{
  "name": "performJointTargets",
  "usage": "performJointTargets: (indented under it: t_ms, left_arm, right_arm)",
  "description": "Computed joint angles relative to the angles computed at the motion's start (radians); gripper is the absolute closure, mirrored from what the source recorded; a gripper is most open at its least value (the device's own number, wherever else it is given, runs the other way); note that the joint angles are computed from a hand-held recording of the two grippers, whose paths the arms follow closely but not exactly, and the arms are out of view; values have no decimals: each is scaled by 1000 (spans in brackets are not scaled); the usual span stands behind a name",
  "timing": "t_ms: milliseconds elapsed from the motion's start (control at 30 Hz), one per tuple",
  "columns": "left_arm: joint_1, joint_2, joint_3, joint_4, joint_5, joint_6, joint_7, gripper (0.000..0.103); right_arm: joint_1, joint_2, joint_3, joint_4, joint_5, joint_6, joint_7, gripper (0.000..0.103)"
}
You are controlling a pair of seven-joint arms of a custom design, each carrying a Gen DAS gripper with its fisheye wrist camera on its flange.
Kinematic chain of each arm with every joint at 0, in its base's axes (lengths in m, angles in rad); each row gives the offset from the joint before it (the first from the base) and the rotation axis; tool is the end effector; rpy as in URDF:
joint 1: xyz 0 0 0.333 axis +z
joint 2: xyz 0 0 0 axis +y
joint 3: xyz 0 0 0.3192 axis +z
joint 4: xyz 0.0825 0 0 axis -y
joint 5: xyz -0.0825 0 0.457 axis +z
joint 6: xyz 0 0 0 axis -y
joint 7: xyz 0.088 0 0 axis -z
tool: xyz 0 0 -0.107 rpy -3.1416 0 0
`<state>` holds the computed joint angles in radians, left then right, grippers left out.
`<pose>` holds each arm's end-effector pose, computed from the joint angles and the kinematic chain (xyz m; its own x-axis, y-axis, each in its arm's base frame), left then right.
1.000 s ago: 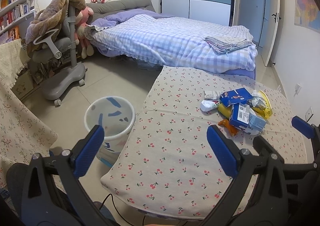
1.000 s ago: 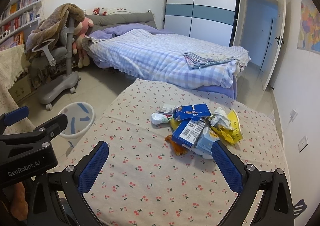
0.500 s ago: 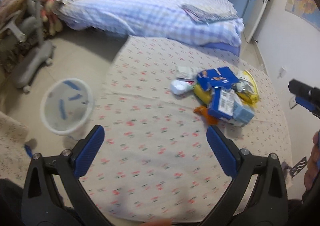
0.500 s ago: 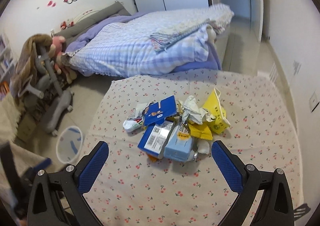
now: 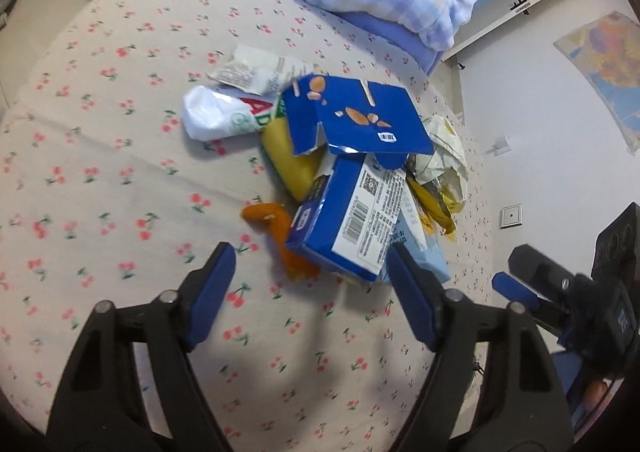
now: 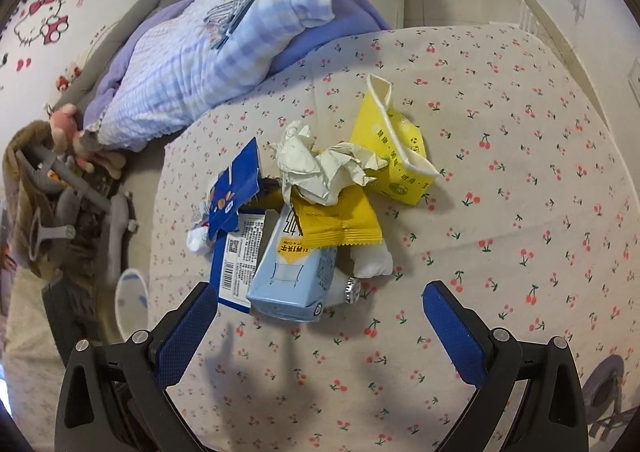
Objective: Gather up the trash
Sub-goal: 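Reach into the trash pile and grasp the blue cardboard box with the left tool, then grasp the light blue milk carton with the right tool while the left tool lifts the blue box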
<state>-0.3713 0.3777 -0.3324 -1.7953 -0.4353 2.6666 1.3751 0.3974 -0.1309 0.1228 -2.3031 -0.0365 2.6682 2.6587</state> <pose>0.5879 -0.4560 0.3659 -0.1769 -0.8342 0.5223 -0.9605 0.0304 -0.2767 0.5128 0.2958 0.4168 -0.4204 -0.8152 -0.3984 -0.8002 0.5401 -0.2609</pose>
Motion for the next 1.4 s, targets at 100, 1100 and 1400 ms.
performJointTargets:
  t_ms: [100, 1100, 1400]
  left_arm:
    - [2, 11, -11, 5, -17, 18, 17, 35]
    - [63, -97, -64, -107, -214, 101, 213, 76]
    - [70, -235, -28, -220, -356, 78, 351, 76]
  right_arm:
    - [12, 29, -6, 29, 56, -5, -65, 0]
    - [-16, 114, -3, 106, -13, -54, -13, 1]
    - [-61, 133, -26, 130, -344, -216, 227, 7]
